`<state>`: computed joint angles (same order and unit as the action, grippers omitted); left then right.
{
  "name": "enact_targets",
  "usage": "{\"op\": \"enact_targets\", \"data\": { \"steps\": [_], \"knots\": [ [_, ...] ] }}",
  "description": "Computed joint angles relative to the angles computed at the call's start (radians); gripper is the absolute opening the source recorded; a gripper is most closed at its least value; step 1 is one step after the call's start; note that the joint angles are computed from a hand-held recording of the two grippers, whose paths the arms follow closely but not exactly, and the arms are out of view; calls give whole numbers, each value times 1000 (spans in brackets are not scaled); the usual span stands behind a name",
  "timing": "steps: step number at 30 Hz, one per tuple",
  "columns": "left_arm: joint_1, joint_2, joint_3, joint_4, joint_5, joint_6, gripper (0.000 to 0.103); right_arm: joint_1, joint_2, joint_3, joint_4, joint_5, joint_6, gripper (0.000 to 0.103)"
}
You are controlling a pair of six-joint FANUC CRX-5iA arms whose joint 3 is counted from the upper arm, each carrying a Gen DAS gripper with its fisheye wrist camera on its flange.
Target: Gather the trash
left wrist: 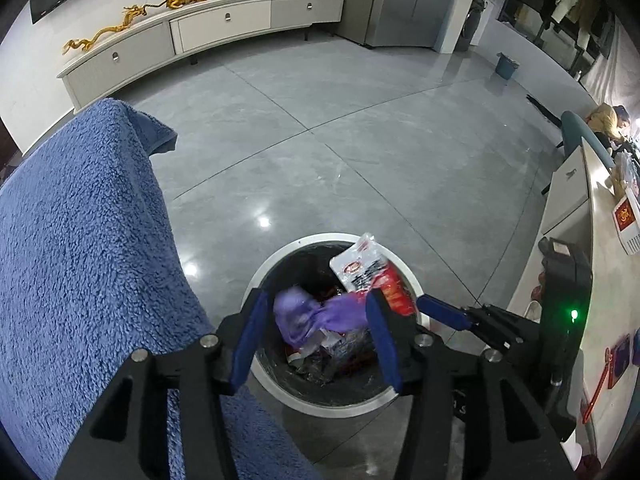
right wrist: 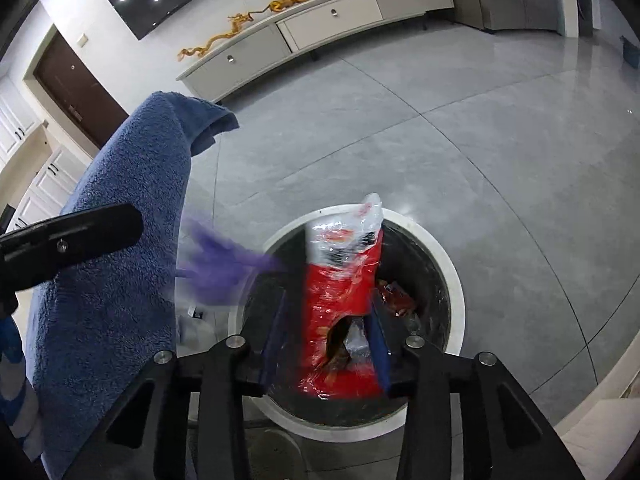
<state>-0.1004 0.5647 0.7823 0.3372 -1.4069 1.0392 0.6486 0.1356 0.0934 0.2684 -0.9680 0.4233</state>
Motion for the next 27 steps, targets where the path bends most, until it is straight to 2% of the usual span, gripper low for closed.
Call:
{"op": "enact_targets", "data": {
  "steps": [5,11,15,26,27],
  "knots": [
    [1,-18,-24,-4,27,12,50,12,-5,-6,12,-29,-7,43],
    [21,-128,-179,25,157,-18,50,41,-33,-25,53,-67,-47,44],
    [51,-210,-289,56,240,-30,50,71,-47,-23,110,-106,-84,50],
    [173,-387,-492,126,363,-96,50,183,-29,64,290,-190,-145,71],
    [187,-401,-510,132,373,-101,54,193,-27,69,302,-195,-147,73]
  ]
}}
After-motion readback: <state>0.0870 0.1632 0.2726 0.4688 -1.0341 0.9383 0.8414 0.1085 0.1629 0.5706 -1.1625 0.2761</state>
